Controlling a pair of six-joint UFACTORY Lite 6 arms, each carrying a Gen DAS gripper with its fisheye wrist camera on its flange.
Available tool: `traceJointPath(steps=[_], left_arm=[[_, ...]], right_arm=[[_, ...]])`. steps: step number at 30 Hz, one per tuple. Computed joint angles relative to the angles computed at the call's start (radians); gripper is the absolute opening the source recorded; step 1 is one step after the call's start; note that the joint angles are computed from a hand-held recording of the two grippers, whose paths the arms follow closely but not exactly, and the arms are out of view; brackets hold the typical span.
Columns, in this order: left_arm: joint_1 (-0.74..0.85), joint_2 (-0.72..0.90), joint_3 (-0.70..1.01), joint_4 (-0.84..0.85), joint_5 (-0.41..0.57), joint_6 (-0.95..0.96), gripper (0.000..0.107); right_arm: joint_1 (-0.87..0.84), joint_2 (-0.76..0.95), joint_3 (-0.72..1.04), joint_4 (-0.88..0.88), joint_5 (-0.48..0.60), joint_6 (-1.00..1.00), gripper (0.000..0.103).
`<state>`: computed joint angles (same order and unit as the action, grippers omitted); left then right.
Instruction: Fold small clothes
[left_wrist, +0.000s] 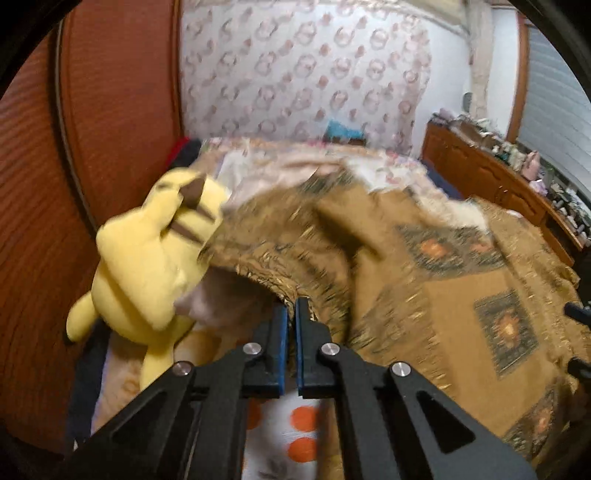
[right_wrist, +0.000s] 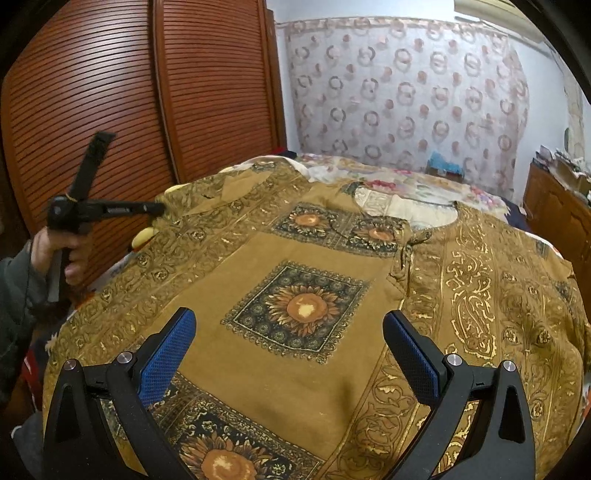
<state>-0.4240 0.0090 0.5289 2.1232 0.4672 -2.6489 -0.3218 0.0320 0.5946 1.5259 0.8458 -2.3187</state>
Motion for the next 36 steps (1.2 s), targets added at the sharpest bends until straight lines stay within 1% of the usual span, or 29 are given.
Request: traceJointPath(steps=[2, 5, 10, 15, 17, 19, 21, 23, 24, 25, 26, 27, 28, 30, 32, 36], left_arm=[[-0.045, -0.021, 0.038, -0.111, 0.013, 0.125, 0.0], [-0.089, -0.014, 0.123, -0.215, 0.013, 0.262, 0.0], [-0.174, 0.074, 0.33, -0.409, 0.041, 0.518, 0.0], [-0.244, 0.156, 0.499, -0.54, 0.046, 0.702, 0.0], [-0.271, 0.183, 0.545, -0.591, 0.057, 0.76, 0.0], [-0.281, 0.187, 0.557, -0.625, 0.046, 0.787, 0.002], [-0.277, 0.174, 0.542, -0.632, 0.019, 0.777, 0.003], [-0.27, 0.152, 0.514, -0.636, 0.01, 0.767, 0.009], [-0.278, 0.156, 0.515, -0.645, 0.021, 0.764, 0.021], [-0.279, 0.15, 0.502, -0.635, 0.026, 0.747, 0.039], [-0.275, 0.126, 0.464, -0.604, 0.025, 0.709, 0.047], [-0.271, 0.11, 0.431, -0.572, 0.02, 0.666, 0.052], [-0.275, 0.105, 0.411, -0.554, 0.022, 0.633, 0.055], [-0.274, 0.074, 0.333, -0.501, 0.026, 0.539, 0.056], [-0.277, 0.052, 0.254, -0.459, 0.045, 0.45, 0.056], [-0.303, -0.01, 0.072, -0.339, 0.095, 0.194, 0.056]], right_arm=[[-0.011, 0.005, 0.006, -0.003, 0.008, 0.004, 0.103], [-0.033, 0.016, 0.019, -0.008, 0.023, 0.01, 0.103], [-0.072, 0.047, 0.059, -0.025, 0.046, 0.036, 0.103], [-0.11, 0.067, 0.091, -0.041, 0.063, 0.055, 0.103], [-0.123, 0.076, 0.101, -0.047, 0.069, 0.06, 0.103], [-0.135, 0.085, 0.115, -0.053, 0.074, 0.07, 0.103], [-0.144, 0.093, 0.122, -0.057, 0.077, 0.073, 0.103], [-0.15, 0.101, 0.131, -0.058, 0.076, 0.075, 0.103], [-0.152, 0.104, 0.134, -0.059, 0.076, 0.076, 0.103], [-0.153, 0.107, 0.139, -0.061, 0.076, 0.081, 0.103], [-0.156, 0.11, 0.142, -0.063, 0.077, 0.082, 0.103], [-0.156, 0.112, 0.145, -0.064, 0.077, 0.084, 0.103], [-0.155, 0.114, 0.147, -0.065, 0.076, 0.085, 0.103], [-0.153, 0.115, 0.15, -0.065, 0.074, 0.08, 0.103], [-0.141, 0.114, 0.157, -0.069, 0.066, 0.078, 0.103], [-0.096, 0.097, 0.163, -0.072, 0.052, 0.074, 0.1]])
